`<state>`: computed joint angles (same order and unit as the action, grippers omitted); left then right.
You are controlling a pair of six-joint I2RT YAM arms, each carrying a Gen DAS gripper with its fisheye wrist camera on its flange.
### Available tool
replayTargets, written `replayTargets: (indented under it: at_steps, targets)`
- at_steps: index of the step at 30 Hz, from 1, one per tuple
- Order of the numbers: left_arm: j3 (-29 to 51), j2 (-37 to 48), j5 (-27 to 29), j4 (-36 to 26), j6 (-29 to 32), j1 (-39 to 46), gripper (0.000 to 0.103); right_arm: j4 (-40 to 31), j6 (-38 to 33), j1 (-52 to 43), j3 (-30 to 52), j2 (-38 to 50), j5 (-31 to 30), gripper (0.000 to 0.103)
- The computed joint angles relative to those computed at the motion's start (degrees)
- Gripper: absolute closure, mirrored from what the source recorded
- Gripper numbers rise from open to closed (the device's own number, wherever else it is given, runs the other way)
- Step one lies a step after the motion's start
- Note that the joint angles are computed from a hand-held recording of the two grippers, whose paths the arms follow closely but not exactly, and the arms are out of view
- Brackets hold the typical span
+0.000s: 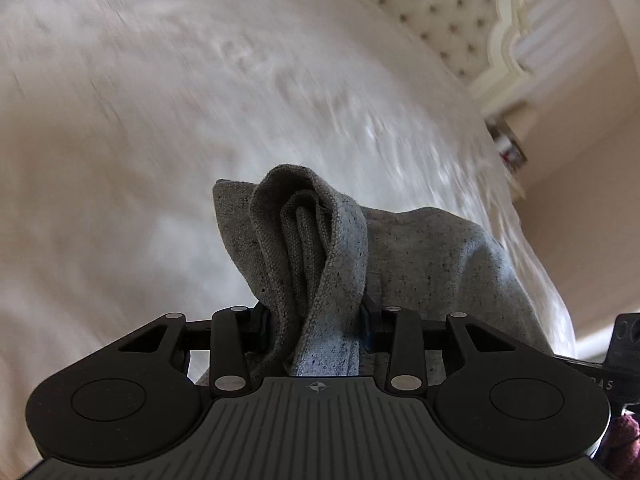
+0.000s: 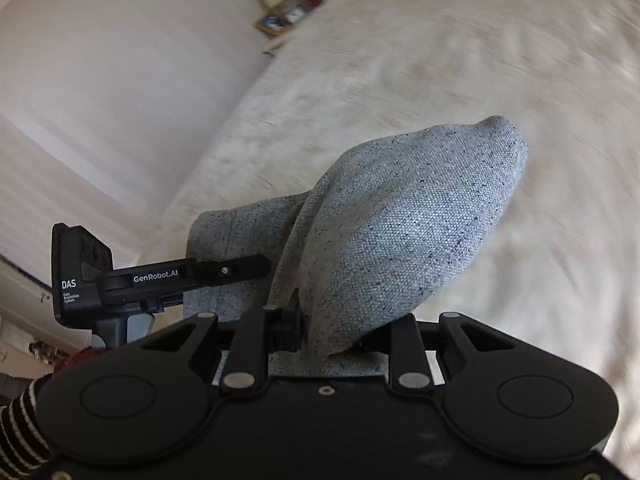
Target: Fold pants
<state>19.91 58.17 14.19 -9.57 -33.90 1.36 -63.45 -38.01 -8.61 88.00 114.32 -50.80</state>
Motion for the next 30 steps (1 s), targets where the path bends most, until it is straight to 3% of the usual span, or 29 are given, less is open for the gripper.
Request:
replayTargets:
  at_steps: [4,7,9,11,13,15,20,25,30]
  targets:
    - [4.4,6.6,5.7,0.2,10.9,14.3,0.065,13.1,15.9,11.5,4.0,3.3,0.0,0.077]
    - [5.8,14.0,4.6,3.8,16.2,19.8,0.057,21.3,25.5,16.9,7.7,8.9,3.3,0.073]
    - [6.6,20.6,-2.0,5.4,17.9,20.9,0.052,26.7,31.2,20.7,10.4,13.7,12.9,0.059]
    - [8.1,28.7,-10.4,7.1,18.9,20.2,0.056,27.5,34.3,23.7,13.5,18.1,25.4,0.060]
    - [7.5,32.4,-13.3,9.7,20.3,20.7,0.056,28.4,35.1,25.7,15.1,20.9,35.2,0.061]
    - [5.3,30.7,-12.1,11.8,20.8,22.0,0.056,32.9,36.6,26.1,11.6,18.8,35.9,0.061]
    - [2.3,24.8,-13.9,15.7,21.8,20.1,0.054,45.3,37.3,27.4,1.5,11.0,31.1,0.061]
    - [2.7,27.5,-15.8,22.4,23.3,13.7,0.054,39.3,34.5,33.1,14.7,18.4,28.5,0.061]
    - [7.3,39.6,-15.1,28.2,23.2,13.3,0.054,30.0,33.1,38.3,32.4,29.6,28.5,0.062]
